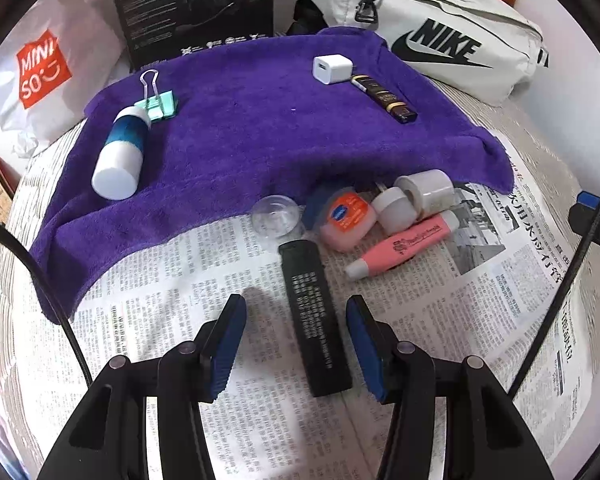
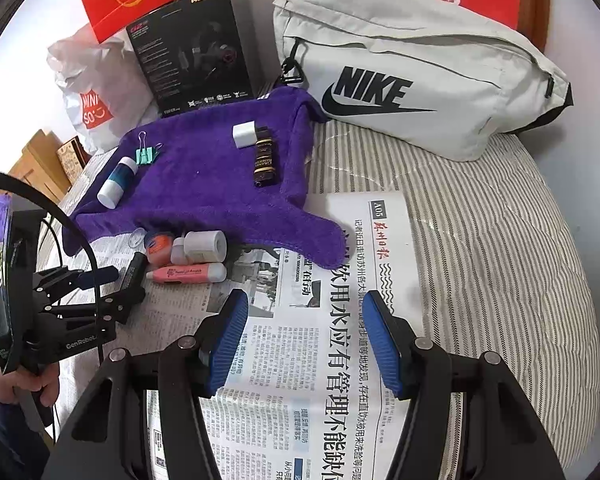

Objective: Organize rigid objects
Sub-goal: 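Grasp the black rectangular case on the newspaper with the left gripper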

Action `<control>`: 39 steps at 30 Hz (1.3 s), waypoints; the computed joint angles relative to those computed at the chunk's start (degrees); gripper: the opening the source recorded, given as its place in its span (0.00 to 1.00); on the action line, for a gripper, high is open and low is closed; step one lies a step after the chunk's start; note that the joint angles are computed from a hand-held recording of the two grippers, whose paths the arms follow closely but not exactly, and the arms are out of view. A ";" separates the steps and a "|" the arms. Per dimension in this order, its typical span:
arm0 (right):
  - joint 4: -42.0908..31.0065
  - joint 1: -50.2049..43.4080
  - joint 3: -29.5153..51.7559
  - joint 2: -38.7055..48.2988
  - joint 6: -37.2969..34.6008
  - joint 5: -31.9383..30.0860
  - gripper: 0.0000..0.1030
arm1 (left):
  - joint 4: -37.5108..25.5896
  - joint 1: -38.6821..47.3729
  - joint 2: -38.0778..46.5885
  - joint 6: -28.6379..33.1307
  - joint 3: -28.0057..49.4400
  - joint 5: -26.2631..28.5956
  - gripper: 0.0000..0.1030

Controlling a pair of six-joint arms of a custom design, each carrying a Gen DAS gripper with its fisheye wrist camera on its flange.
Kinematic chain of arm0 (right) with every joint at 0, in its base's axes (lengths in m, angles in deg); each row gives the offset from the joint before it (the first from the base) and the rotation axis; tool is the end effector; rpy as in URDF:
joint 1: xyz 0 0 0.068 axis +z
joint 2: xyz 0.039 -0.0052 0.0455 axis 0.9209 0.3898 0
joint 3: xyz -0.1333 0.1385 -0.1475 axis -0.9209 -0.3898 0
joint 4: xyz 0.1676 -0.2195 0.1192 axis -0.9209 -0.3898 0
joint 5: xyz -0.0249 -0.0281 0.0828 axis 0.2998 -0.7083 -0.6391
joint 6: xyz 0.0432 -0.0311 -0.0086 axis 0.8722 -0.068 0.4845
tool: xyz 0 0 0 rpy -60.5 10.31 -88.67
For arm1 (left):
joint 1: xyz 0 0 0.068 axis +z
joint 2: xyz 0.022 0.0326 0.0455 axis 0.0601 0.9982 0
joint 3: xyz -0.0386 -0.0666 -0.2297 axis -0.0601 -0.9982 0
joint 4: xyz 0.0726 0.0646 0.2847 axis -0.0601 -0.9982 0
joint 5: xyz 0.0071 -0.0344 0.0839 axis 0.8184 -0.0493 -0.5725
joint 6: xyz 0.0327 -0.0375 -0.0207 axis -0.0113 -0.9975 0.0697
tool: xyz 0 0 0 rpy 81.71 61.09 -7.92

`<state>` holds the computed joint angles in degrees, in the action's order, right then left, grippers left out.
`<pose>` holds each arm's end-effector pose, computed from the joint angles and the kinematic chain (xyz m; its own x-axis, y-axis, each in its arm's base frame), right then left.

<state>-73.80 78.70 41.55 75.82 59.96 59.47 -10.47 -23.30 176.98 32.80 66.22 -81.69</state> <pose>0.1768 0.0310 0.1069 -0.8034 0.2585 -0.5364 0.2371 0.9652 0.1102 0.2925 -0.1498 0.0795 -0.7585 0.5083 -0.4079 0.5600 0.8285 -0.0089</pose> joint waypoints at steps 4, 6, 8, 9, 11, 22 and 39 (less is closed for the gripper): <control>1.06 -0.48 -0.02 1.51 -0.47 -0.37 0.57 | -0.27 0.51 0.07 0.46 0.34 1.85 0.21; 1.53 -1.01 -0.10 2.16 -0.74 -0.82 0.57 | -0.65 1.05 -0.16 1.45 0.28 1.96 0.21; 2.19 -1.51 -0.14 3.08 -1.04 -1.25 0.57 | -1.16 1.35 -0.24 1.72 0.41 1.97 0.22; 2.58 -1.54 -0.18 3.54 -1.02 -1.34 0.57 | -1.15 1.11 -0.22 1.86 0.47 1.63 0.22; 3.28 -1.81 -0.02 4.59 -1.20 -1.83 0.57 | -0.38 0.27 -0.83 1.83 -0.34 0.40 0.23; 13.45 5.80 3.40 16.07 -0.30 -3.44 0.57 | 0.99 5.82 -1.83 3.52 -2.84 0.52 0.21; 27.47 7.76 14.22 40.00 2.52 0.33 0.56 | 3.07 13.07 -1.45 4.68 -3.18 2.87 0.21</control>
